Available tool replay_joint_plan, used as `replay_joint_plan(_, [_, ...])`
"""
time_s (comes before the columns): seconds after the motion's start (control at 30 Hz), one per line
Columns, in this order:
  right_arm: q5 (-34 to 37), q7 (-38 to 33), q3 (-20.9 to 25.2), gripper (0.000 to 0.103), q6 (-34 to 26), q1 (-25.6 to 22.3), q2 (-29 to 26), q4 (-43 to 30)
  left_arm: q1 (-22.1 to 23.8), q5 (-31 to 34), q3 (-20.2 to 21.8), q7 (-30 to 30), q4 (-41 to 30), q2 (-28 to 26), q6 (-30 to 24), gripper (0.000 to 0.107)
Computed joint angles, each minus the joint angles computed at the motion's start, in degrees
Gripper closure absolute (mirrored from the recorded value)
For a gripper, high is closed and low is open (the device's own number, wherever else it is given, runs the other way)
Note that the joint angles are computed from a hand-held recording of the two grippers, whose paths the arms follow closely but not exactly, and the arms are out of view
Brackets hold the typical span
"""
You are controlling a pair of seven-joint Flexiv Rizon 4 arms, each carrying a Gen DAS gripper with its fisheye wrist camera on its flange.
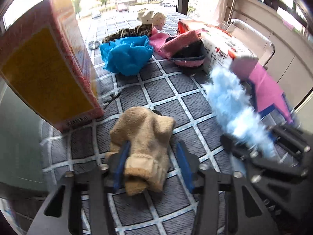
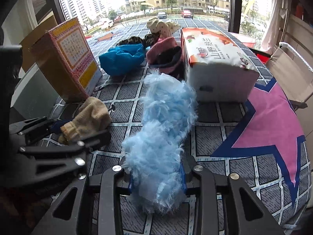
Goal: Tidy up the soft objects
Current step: 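Lift the beige sock with the left gripper while the right gripper carries the fluffy toy toward the white box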
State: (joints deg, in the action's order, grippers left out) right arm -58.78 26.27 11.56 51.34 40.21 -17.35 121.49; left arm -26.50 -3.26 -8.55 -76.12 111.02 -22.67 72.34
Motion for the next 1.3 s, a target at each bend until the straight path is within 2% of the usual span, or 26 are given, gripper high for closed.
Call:
replay_joint_plan(0.07, [-0.13, 0.56, -0.02, 0.071, 0.11, -0.05, 0.21, 0.19, -1.18, 1.73, 1.87, -2.26, -0.55, 0.07, -0.1, 0.082])
replay_joint_plan(0.17, [-0.28, 1.98, 0.14, 0.072, 0.4, -0.13, 0.78, 0.76, 1.59, -1.59, -1.19, 0.19, 1.37, 0.86, 1.06, 0.088])
replay_joint_plan(0.3, [-0.15, 2.94, 0.86, 0.072, -0.95, 0.27, 1.88, 1.38, 2.53, -3.35, -3.14, 3.84, 3.66, 2.26, 2.8, 0.088])
replay_joint_plan(0.43, [0.48, 3.54, 1.56, 0.072, -2.35, 0.21, 3.06, 2.03, 4.18, -7.34, -7.12, 10.78, 6.08, 3.54, 3.95, 0.088])
replay_joint_plan(0.6, [3.13, 2.75, 2.79, 0.072, -3.37, 0.07, 3.92, 2.73, 2.27, -8.48, -6.0, 11.85, 5.42, 3.09, 1.04, 0.088])
replay_joint_plan(0.67, [3.49, 3.21, 2.78, 0.072, -2.75, 0.0, 3.6, 3.29, 3.64, -12.12, -7.82, 13.43, 6.35, 3.0, 1.97, 0.088])
replay_joint_plan(0.8, [-0.65, 5.57, 2.23, 0.072, -4.17, 0.65, 3.56, 3.99, 5.53, -17.75, -10.98, 16.99, 8.65, 2.71, 5.83, 0.088])
replay_joint_plan(0.9, [-3.09, 7.0, 2.13, 0.07, -4.6, 0.79, 3.42, 4.36, 3.7, -16.16, -9.06, 15.88, 8.51, 2.55, 6.82, 0.088])
replay_joint_plan(1.0, [-4.86, 7.95, 2.14, 0.07, -3.94, 0.36, 3.59, 4.87, 0.85, -11.96, -5.47, 12.59, 6.85, 2.36, 6.05, 0.088])
replay_joint_plan(1.07, [-5.55, 8.94, 2.1, 0.074, -3.26, -0.09, 3.95, 5.3, -0.16, -9.38, -4.41, 11.6, 6.04, 1.98, 7.28, 0.088])
replay_joint_plan(1.17, [-7.48, 12.48, 2.1, 0.077, -3.34, -0.52, 5.25, 6.47, 1.26, -8.75, -7.11, 13.53, 6.46, 1.57, 12.09, 0.088])
replay_joint_plan(1.3, [-10.87, 16.23, 3.33, 0.077, -8.63, -0.29, 8.41, 7.49, 2.93, -7.21, -10.89, 16.08, 7.56, 0.81, 19.8, 0.088])
